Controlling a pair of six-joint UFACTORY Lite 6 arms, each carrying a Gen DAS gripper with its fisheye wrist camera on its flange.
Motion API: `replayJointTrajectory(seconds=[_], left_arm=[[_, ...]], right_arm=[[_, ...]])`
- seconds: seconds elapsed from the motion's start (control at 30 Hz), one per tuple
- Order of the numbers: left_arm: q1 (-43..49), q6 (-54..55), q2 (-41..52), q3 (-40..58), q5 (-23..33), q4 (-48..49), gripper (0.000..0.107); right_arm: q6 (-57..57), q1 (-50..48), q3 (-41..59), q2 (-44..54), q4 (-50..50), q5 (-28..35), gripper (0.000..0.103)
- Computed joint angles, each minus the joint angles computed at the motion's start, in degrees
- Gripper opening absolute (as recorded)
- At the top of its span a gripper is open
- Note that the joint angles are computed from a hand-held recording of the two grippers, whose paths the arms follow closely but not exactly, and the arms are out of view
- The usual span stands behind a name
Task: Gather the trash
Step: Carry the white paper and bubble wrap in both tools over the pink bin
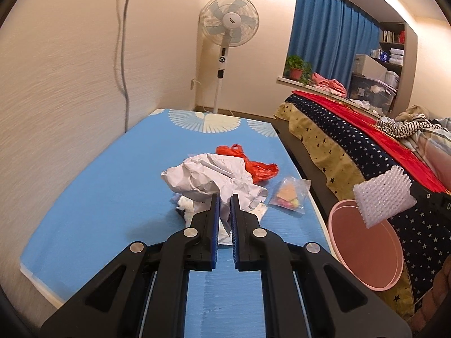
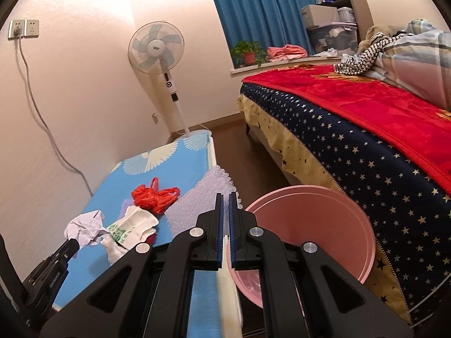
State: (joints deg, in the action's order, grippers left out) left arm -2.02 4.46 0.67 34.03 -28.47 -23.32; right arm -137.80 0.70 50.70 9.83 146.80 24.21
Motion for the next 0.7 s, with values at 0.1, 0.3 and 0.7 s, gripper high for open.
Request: replayJointTrajectory(seconds=[0.1, 0.3, 0.7], left_arm=[[-0.5, -0.6, 0.5, 0.2, -0.3, 0.7, 0.008], [-2.0, -1.3, 2.2, 1.3, -1.4, 2.2, 0.008], [-5.3, -2.5, 5.8, 3.9, -2.4, 3.6, 0.008]], right_arm=[[0.0, -0.7, 0.3, 0.2, -0.1, 0.1, 0.004], [-1.5, -0.8, 1.1, 1.1, 1.7, -0.5, 0.004], [-10.8, -0.4, 2.0, 2.2, 11.2, -1.6, 0.004]])
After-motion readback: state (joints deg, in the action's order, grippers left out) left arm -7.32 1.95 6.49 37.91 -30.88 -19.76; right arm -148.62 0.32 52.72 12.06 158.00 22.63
